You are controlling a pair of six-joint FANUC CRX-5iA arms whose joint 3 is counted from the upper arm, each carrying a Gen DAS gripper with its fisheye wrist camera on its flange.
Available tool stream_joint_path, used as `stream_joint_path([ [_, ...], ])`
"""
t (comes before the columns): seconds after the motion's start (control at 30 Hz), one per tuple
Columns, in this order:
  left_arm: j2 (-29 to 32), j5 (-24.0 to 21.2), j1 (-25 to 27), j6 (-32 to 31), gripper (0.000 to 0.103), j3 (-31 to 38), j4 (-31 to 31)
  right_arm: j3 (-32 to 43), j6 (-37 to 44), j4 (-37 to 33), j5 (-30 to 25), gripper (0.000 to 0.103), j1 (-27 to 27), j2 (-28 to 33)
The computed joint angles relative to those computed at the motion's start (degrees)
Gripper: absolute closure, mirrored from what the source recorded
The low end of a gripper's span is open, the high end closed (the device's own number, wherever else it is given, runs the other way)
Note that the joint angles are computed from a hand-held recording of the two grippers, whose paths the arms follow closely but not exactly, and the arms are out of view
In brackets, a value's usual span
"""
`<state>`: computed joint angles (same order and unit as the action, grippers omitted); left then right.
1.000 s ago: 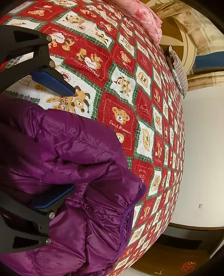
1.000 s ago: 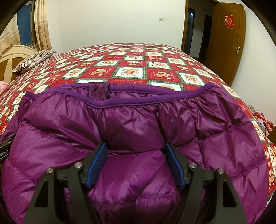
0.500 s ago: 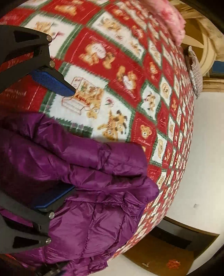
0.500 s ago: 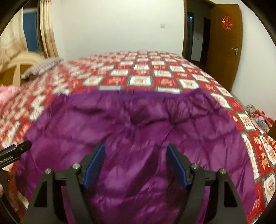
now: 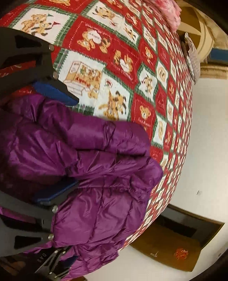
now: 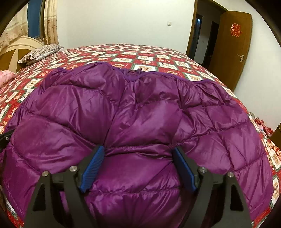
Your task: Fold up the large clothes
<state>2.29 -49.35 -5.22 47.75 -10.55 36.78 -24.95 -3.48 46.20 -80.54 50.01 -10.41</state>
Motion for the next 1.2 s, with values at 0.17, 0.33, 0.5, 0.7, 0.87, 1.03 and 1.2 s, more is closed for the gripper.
stream_joint_path([
  [0.17,1.25,-3.11,1.15,-5.64,0.066,-1.07,7.23,0.13,-0.57,-0.48,0.01,0.02,1.05,-1.15],
  [0.33,0.63,-2.85,1.11,-8.53,0.082,-2.41,9.81,-0.49,-4.85,1.22,-6.76,0.021,7.82,-3.01],
  [0.5,-0.78,-2.98,2.0,-10.65,0.091,-4.33,13.03,-1.0,-2.94,-3.42,-4.44,0.016,6.12,-2.98],
  [0.7,-2.85,-6.1,5.1,-10.98,0.093,-6.93,18.05,0.61,-1.88,-4.46,-5.86,0.015,6.95,-1.41],
  [0.87,-5.43,-9.23,9.64,-12.69,0.094,-8.32,19.73,2.83,-2.14,-4.62,-6.82,0.017,9.64,1.36],
  [1.03,-7.44,-12.56,16.8,-14.43,0.094,-7.55,20.15,6.01,-1.75,-4.43,-4.17,0.017,13.32,5.05],
  [1.2,-8.58,-14.88,22.61,-15.51,0.094,-4.78,20.02,6.66,-0.25,-2.33,3.97,0.021,15.77,4.39],
])
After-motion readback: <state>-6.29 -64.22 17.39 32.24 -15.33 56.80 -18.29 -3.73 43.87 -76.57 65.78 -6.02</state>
